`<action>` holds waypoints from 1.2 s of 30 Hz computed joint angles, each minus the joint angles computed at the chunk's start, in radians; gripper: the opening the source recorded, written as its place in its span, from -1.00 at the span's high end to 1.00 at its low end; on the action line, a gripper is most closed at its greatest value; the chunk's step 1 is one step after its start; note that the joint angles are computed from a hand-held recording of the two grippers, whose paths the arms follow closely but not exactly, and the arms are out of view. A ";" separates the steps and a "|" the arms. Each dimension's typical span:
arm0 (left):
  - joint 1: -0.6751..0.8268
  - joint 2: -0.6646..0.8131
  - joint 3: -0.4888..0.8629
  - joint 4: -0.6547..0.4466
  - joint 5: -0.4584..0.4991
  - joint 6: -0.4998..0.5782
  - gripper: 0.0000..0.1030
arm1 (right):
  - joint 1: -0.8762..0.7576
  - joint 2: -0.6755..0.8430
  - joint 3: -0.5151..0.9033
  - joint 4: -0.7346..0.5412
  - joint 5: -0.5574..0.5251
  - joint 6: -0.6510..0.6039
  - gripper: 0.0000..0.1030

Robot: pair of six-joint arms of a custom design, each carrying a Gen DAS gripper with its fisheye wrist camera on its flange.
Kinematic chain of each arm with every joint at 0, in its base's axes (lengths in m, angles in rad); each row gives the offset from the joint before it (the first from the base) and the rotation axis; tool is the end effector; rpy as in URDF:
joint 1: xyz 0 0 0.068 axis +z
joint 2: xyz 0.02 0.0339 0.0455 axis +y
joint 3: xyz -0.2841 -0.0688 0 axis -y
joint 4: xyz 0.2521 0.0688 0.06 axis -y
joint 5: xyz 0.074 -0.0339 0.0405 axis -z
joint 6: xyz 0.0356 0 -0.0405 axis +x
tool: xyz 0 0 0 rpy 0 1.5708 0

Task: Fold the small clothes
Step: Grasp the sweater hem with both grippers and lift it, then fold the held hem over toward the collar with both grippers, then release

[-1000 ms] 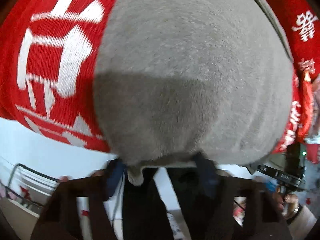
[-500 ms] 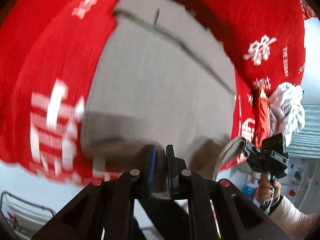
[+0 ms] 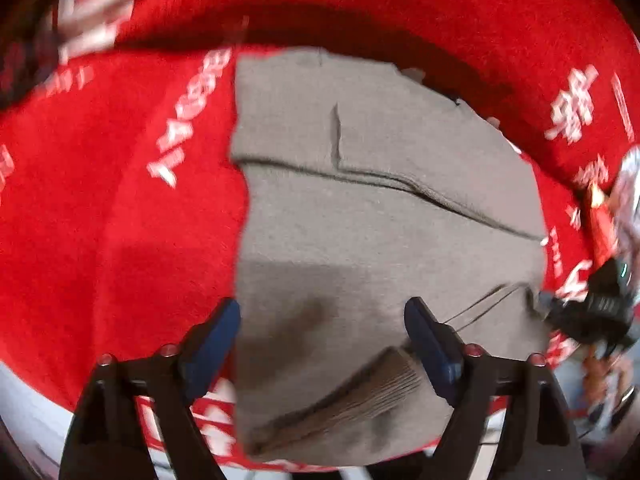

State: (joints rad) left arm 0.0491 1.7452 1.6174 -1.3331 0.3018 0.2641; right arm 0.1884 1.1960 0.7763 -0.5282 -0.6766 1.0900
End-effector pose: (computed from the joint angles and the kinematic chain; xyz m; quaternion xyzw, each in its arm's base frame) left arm 0.3389 0.0061 0.3133 0.1141 0.9806 -0.1398 0.0770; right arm 0.2218 0.0650 0.2473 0.2997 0.8525 0.4260 0.0435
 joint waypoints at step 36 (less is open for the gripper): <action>0.043 -0.091 0.002 -0.191 0.093 0.324 0.86 | 0.436 0.211 0.555 -0.701 0.761 -0.469 0.88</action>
State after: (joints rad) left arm 0.0918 1.6542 1.6197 -1.5239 0.3952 0.5884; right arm 0.6246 1.4070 1.3313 -1.2290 0.0843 0.6215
